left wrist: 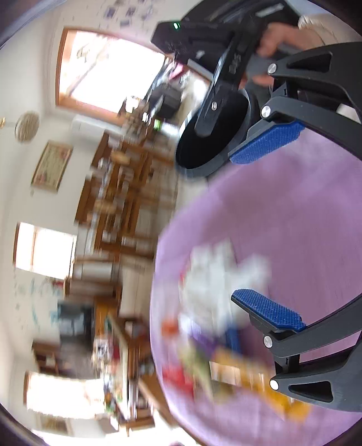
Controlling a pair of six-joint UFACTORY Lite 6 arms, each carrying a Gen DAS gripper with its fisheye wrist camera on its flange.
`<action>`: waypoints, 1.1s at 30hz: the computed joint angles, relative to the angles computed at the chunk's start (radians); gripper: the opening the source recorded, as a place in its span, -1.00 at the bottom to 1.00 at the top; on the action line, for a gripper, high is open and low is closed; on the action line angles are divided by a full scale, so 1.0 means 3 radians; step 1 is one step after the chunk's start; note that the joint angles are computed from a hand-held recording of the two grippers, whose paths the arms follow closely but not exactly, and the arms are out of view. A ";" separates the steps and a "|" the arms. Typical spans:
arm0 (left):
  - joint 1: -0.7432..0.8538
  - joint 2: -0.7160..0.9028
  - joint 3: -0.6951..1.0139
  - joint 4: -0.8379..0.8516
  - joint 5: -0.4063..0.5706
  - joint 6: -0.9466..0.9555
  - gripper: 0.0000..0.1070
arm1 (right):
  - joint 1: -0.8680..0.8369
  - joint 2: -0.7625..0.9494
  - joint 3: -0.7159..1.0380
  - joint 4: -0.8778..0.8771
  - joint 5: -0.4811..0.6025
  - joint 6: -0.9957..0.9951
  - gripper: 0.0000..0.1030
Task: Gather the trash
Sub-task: 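Grasp the yellow snack wrapper with the left tool while the right tool grasps white tissues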
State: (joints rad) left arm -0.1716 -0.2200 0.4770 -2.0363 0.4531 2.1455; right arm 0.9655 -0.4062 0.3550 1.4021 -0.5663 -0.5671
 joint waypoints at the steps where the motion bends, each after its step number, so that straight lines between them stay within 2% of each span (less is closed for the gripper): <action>1: 0.0290 -0.0008 -0.0023 0.0131 0.0042 0.0029 0.69 | -0.0034 0.0349 0.0279 -0.0196 0.0108 0.0128 0.71; 2: 0.0513 0.0029 -0.0021 0.0155 0.0086 0.0136 0.69 | -0.0051 0.0698 0.0592 -0.0333 0.0251 0.0155 0.71; 5: 0.1007 0.0326 0.0104 0.0116 0.0113 0.0545 0.69 | -0.0042 0.1643 0.1501 -0.0309 0.0378 0.0112 0.71; 9: 0.1385 0.0938 0.0527 0.0584 0.0247 0.0408 0.67 | -0.0175 0.2568 0.2606 0.0444 0.0641 -0.0750 0.71; 11: 0.1403 0.1229 0.0750 0.0664 0.0206 0.0351 0.53 | -0.0199 0.2952 0.3073 0.0954 0.0639 -0.1261 0.71; 13: 0.1437 0.1501 0.1037 0.1130 0.0200 -0.0106 0.05 | -0.0260 0.3231 0.3410 0.1377 0.0657 -0.1667 0.70; 14: 0.1536 0.1587 0.1135 0.1409 0.0275 -0.0322 -0.05 | -0.0271 0.3369 0.3520 0.1419 0.0677 -0.1686 0.68; 15: 0.1540 0.1652 0.1191 0.1549 0.0294 -0.0472 -0.08 | -0.0289 0.3493 0.3663 0.1567 0.0684 -0.1845 0.52; 16: 0.1535 0.1725 0.1276 0.1639 0.0279 -0.0572 -0.30 | -0.0293 0.3582 0.3756 0.1694 0.0664 -0.1999 0.20; 17: 0.1537 0.1769 0.1307 0.1688 0.0266 -0.0601 -0.31 | -0.0304 0.3670 0.3843 0.1690 0.0699 -0.2014 0.11; 19: 0.1581 0.1852 0.1374 0.1734 0.0310 -0.0646 -0.35 | -0.0309 0.3723 0.3932 0.1910 0.0661 -0.2266 -0.59; 21: 0.1638 0.1834 0.1354 0.1788 0.0424 -0.0725 -0.37 | -0.0293 0.3767 0.3998 0.1956 0.0640 -0.2339 -0.81; 25: 0.1824 0.1797 0.1306 0.1659 0.0760 -0.0569 -0.41 | -0.0246 0.3641 0.3791 0.1379 0.0653 -0.1737 -0.90; 27: 0.1841 0.1663 0.1186 0.1474 0.0829 -0.0398 -0.41 | -0.0210 0.3417 0.3538 0.0938 0.0606 -0.1255 -0.90; 31: 0.1919 0.1422 0.1029 0.1507 0.1107 -0.0488 -0.41 | -0.0148 0.2908 0.3053 0.0444 0.0442 -0.0703 -0.90; 33: 0.1857 0.1251 0.0941 0.1496 0.1129 -0.0543 -0.40 | -0.0115 0.2613 0.2771 0.0291 0.0352 -0.0535 -0.90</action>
